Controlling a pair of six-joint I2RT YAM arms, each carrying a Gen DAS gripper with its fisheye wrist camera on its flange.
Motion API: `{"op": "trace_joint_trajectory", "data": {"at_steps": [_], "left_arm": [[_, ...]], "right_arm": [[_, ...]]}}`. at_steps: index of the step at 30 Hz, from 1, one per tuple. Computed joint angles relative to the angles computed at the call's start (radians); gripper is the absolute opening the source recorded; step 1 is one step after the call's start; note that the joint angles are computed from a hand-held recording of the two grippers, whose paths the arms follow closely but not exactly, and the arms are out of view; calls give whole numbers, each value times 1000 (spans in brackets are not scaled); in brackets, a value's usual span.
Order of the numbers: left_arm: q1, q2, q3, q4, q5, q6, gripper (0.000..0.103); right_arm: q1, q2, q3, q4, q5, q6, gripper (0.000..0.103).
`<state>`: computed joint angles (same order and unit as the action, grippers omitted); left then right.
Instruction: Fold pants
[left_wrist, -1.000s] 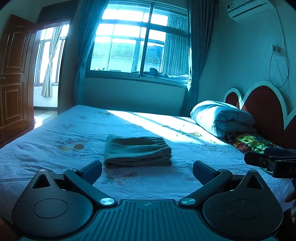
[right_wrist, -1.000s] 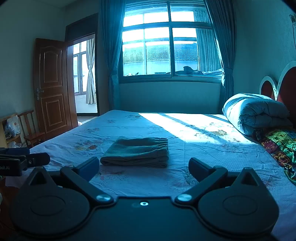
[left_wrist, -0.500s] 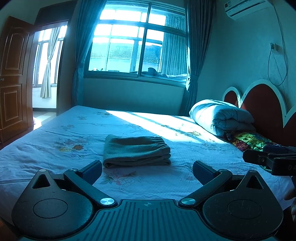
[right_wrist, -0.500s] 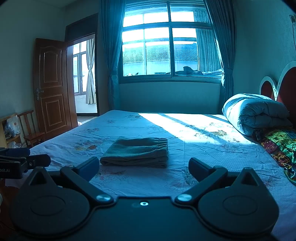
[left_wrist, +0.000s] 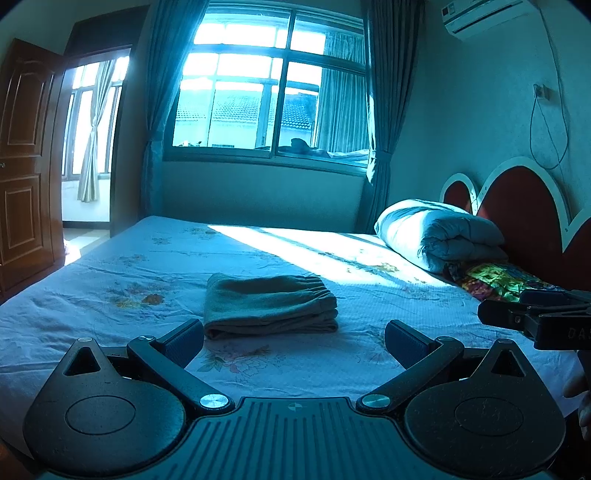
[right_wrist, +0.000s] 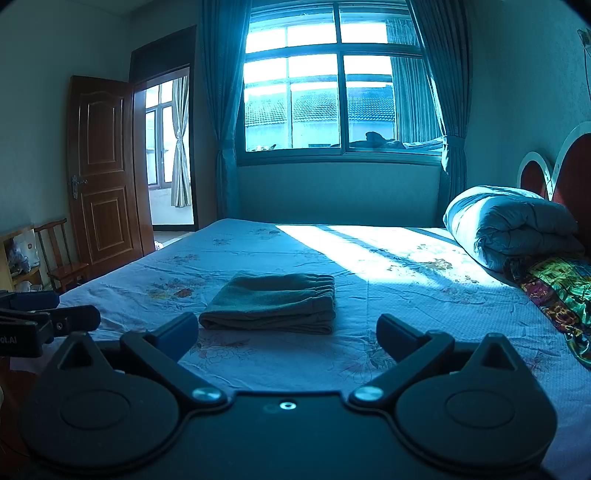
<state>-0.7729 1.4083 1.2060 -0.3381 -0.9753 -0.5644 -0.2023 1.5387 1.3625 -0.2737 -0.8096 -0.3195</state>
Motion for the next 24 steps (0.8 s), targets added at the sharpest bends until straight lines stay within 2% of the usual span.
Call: {"op": "trace_joint_trajectory", "data": {"at_steps": [12, 24], "left_arm": [[-5, 4, 4, -5, -40, -2, 103], [10, -26, -34, 62, 7, 30, 103]], "right_arm": [[-1, 6, 7, -2, -1, -4, 97], [-1, 5, 2, 4, -2, -4, 97]]}}
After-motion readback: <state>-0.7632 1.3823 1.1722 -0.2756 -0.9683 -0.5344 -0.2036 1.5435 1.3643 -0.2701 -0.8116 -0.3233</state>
